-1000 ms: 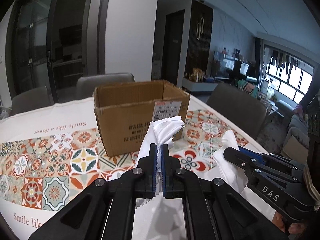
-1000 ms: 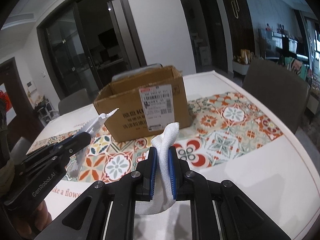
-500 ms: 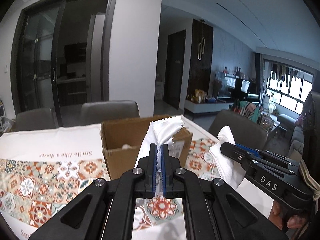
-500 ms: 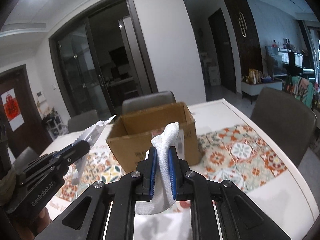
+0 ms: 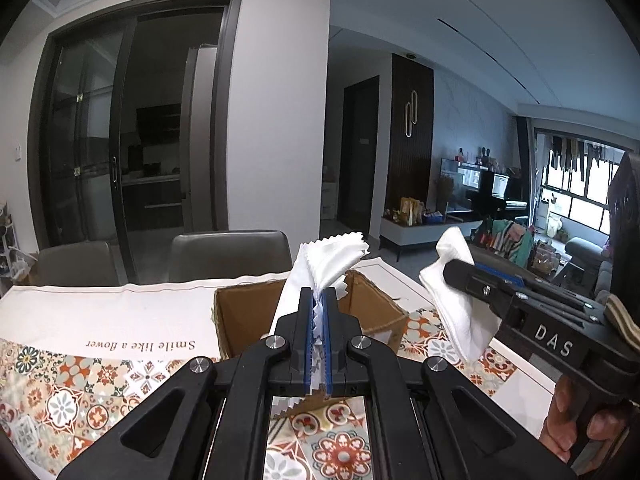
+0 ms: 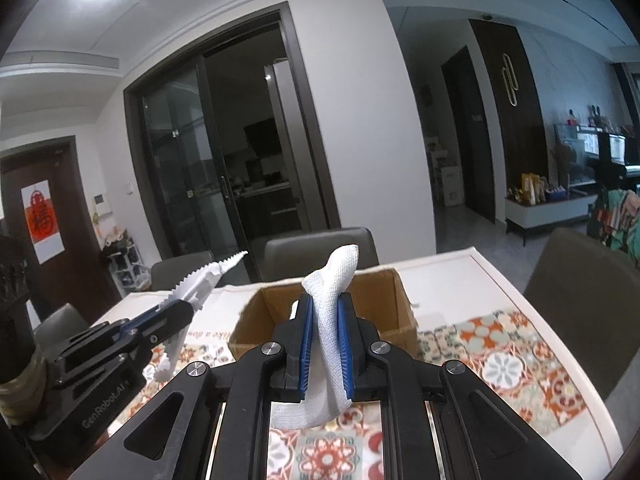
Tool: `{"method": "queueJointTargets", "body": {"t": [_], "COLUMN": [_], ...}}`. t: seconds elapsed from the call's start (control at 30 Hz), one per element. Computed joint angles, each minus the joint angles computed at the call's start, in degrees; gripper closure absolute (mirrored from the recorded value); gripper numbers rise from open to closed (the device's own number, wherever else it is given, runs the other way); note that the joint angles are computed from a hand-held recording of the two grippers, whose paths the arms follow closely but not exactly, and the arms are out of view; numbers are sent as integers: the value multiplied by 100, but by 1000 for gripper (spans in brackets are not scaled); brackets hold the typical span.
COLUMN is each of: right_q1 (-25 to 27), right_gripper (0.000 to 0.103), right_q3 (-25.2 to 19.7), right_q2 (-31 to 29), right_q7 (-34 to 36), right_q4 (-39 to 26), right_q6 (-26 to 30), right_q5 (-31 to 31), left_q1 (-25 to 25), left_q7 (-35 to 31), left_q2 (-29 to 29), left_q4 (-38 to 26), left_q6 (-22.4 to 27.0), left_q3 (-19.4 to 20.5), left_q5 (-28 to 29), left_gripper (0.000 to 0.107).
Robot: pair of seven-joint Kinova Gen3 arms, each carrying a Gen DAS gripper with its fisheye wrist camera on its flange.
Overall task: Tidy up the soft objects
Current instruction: 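Lift and carry both white cloths in the tools over the box, then open both tools to drop the white cloths into the box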
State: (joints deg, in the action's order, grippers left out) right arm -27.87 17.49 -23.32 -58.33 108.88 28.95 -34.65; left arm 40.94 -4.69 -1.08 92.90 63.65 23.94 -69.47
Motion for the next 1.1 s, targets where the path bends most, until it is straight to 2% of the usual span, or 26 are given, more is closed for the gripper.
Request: {"method": "queueJointTargets", "body": {"t": [0.17, 0.47, 0.73, 0.87, 1.1], "right_q1": [-403, -472, -144, 178, 722], "right_gripper": [89, 89, 89, 89, 89], "right_q3": [363, 631, 579, 500, 144], "right_q2": [248, 950, 1702, 2129, 2717], "right_q7": [453, 1504, 2139, 2235, 2026], "right_q4": [-173, -519, -940, -1189, -1571], "right_q6": [-108, -96, 170, 569, 1008], "right_q5": [-276, -1264, -1962, -2166, -2043], "left_q1": [-101, -315, -546, -619, -676], "left_q7": [-60, -353, -691, -880, -1423], "left_q2": [96, 334, 563, 711, 954], "left_q4": [-31, -215, -350, -434, -595], "left_q6": [-192, -649, -1175, -1413, -1580], "left_q3": [-149, -539, -911, -1080, -1360], "left_q5": [-34, 116, 635, 925, 1445], "left_gripper": [101, 101, 101, 101, 101]}}
